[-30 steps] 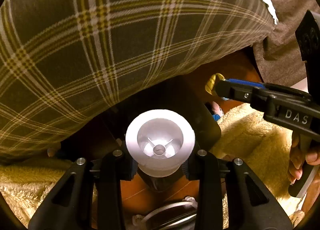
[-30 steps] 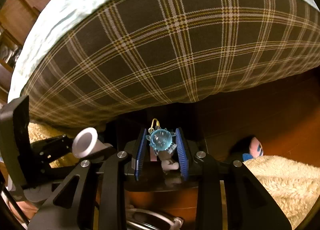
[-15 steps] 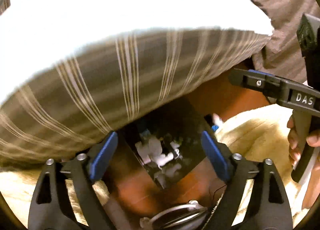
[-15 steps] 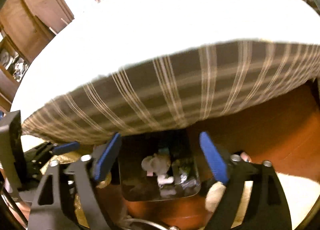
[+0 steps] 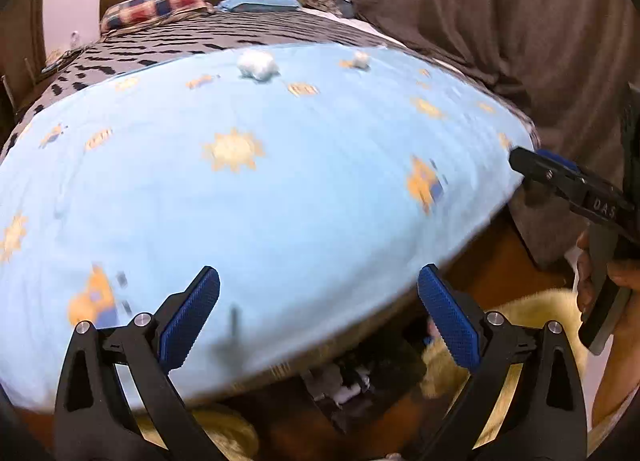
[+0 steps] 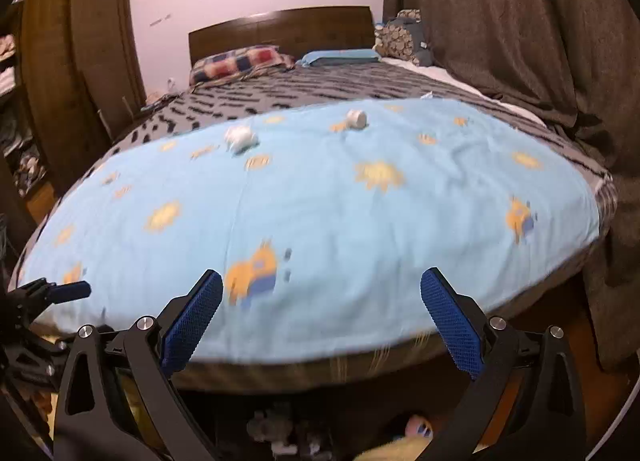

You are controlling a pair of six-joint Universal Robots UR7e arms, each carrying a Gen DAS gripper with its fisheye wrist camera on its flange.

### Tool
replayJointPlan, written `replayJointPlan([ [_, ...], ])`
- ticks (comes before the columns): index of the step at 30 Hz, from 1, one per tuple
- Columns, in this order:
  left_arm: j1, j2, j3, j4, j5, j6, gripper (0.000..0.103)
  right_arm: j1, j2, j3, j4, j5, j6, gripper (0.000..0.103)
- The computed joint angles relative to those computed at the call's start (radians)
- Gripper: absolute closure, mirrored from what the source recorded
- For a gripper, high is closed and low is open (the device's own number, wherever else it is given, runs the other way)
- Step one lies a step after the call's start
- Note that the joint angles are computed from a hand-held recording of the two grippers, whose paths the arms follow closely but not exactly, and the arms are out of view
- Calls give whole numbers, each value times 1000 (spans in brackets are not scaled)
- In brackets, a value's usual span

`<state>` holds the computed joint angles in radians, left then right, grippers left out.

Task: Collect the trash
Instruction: 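Grasp the white yarn ball with the left tool while the right tool grasps the white bandage roll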

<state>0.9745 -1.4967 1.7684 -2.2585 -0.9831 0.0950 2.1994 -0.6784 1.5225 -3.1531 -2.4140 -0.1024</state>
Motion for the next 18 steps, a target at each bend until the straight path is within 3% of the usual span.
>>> replayJointPlan([
  [6,37,159,-199,-41,39,64,9,-48,62,-183,97,38,-57,3],
  [11,74,299,-378,-61,68,117,8,-96,135,-362,194,58,-47,3],
  [18,129,528,-668,-25,68,160,8,-152,332,-758,382,29,-84,3],
])
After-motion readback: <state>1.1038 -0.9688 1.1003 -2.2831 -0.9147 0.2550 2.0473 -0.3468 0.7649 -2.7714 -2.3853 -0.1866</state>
